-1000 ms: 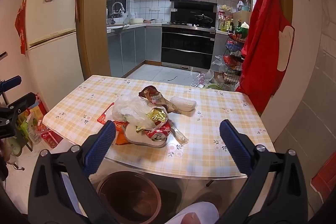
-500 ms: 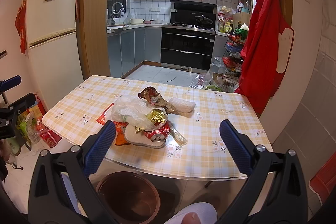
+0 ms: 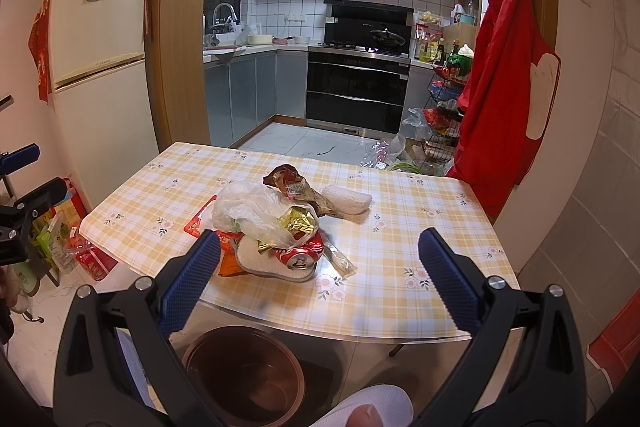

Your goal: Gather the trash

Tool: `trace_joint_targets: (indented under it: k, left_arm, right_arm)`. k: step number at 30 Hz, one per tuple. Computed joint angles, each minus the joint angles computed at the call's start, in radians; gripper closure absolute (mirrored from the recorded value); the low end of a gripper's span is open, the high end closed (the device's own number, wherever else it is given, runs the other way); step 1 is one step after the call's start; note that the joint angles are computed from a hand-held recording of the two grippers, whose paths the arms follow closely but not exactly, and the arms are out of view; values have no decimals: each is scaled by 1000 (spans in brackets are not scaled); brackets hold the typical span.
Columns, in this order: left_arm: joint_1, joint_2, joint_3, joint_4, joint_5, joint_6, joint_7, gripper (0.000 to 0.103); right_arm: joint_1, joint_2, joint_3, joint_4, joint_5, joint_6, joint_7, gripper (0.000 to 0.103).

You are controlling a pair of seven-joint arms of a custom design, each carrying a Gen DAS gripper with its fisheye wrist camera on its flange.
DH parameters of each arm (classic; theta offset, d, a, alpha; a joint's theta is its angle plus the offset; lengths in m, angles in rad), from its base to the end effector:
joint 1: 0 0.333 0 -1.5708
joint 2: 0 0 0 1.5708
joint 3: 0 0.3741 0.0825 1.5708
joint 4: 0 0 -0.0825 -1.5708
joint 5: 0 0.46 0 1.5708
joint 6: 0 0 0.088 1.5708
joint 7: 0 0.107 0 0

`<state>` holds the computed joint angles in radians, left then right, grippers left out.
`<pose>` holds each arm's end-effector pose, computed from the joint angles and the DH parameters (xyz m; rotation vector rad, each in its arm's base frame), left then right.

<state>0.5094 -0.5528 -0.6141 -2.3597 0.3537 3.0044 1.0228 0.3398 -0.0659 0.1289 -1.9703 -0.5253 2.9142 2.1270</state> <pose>0.4971 -0.1396 0.6410 -1.4676 1.4654 -0.7919 0.5686 0.3253 0.6482 -1.8062 1.2417 -0.7491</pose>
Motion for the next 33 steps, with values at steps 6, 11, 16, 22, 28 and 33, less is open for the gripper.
trace_joint_targets:
  k: [6,11,16,22,28,33]
  left_arm:
    - [-2,1,2,0,1,1,0,6]
    - [-3,1,3,0,2,0,-1,6]
    - [-5,0,3,-2,2,0,-3,5]
    - [-6,-1,3,-2,2,-1,-4,6]
    - [-6,0,4,-2,2,-1,-4,6]
    - [-10,1,7,-2,1,-1,-2,6]
  right_arm:
    - [-1,0,2,-1,-14,1,12,6]
    - [0,-1,1,-1,-6,-1,5,6]
    - [-1,0,2,-2,-14,-1,11,6]
    - [1,-2,1,-2,-5,-3,2,6]
    - [0,-1,3,-1,-18,-4,13,6]
    - [-1,-2,2,1,-13,-8,6,6]
